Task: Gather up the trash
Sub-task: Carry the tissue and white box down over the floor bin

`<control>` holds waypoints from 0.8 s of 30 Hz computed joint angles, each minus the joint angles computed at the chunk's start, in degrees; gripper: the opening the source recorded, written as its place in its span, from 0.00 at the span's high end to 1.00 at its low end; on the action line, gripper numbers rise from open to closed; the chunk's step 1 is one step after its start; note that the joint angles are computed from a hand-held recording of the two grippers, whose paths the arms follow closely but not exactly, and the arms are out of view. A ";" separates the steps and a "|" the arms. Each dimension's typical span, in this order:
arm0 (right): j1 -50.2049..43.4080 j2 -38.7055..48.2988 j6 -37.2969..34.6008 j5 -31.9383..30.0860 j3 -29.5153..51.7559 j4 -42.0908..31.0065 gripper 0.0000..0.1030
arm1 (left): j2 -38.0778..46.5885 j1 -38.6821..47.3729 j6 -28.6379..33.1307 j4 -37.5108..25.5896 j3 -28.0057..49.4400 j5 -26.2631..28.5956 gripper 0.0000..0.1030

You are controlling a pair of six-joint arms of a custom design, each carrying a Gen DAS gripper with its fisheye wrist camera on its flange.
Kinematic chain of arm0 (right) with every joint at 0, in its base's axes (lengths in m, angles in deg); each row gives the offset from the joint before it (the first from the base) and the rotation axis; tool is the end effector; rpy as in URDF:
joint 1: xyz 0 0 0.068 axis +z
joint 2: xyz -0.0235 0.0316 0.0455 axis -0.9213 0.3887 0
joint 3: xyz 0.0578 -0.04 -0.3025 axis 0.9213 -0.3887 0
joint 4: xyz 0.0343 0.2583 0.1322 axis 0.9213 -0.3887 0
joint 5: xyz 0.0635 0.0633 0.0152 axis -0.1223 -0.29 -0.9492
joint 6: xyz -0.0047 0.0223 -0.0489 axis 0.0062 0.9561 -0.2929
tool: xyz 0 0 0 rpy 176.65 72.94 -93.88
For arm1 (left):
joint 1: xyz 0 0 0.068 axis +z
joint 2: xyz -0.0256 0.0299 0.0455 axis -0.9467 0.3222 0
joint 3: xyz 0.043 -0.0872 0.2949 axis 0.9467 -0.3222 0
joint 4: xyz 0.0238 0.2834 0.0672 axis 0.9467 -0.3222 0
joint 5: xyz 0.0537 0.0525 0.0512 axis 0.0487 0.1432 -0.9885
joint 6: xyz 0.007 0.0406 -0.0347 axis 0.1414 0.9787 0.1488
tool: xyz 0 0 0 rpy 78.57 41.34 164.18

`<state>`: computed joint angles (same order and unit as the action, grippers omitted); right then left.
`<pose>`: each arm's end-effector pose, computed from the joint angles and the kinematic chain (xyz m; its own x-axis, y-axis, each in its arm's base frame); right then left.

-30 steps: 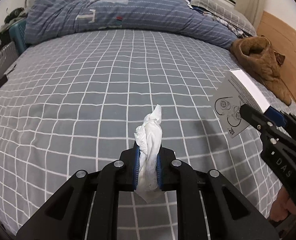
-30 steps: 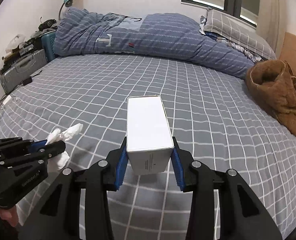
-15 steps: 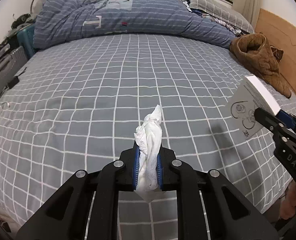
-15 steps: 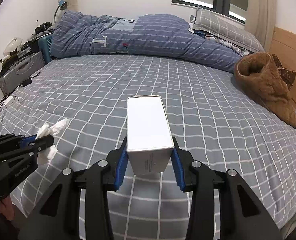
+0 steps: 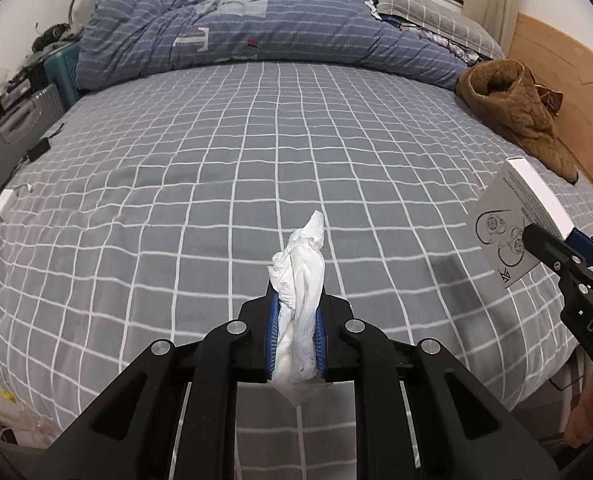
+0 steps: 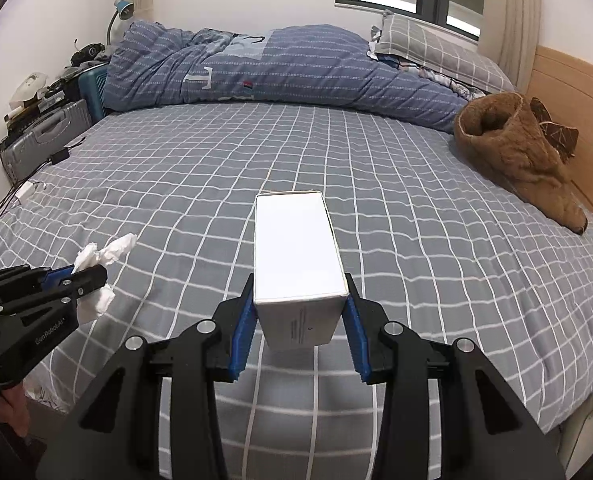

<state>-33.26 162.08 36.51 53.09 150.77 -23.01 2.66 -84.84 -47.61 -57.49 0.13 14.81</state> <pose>0.2398 0.1384 0.4032 -0.6753 0.0691 -0.7343 0.1552 0.9866 -0.0499 0.3027 -0.0763 0.3808 -0.7480 0.2186 -0.6267 0.3084 0.9506 -0.0366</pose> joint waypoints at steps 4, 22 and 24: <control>2.87 -1.30 2.60 1.88 -0.51 -2.42 0.63 | -3.21 -0.49 -0.25 -0.58 -2.37 0.02 0.86; 18.01 -3.75 18.04 8.04 -1.78 -13.77 0.63 | -16.32 -2.80 -0.99 -5.69 -11.47 -1.40 0.86; 19.44 -3.70 19.39 8.25 -1.67 -14.68 0.63 | -17.53 -2.76 -1.49 -6.28 -12.21 -1.69 0.86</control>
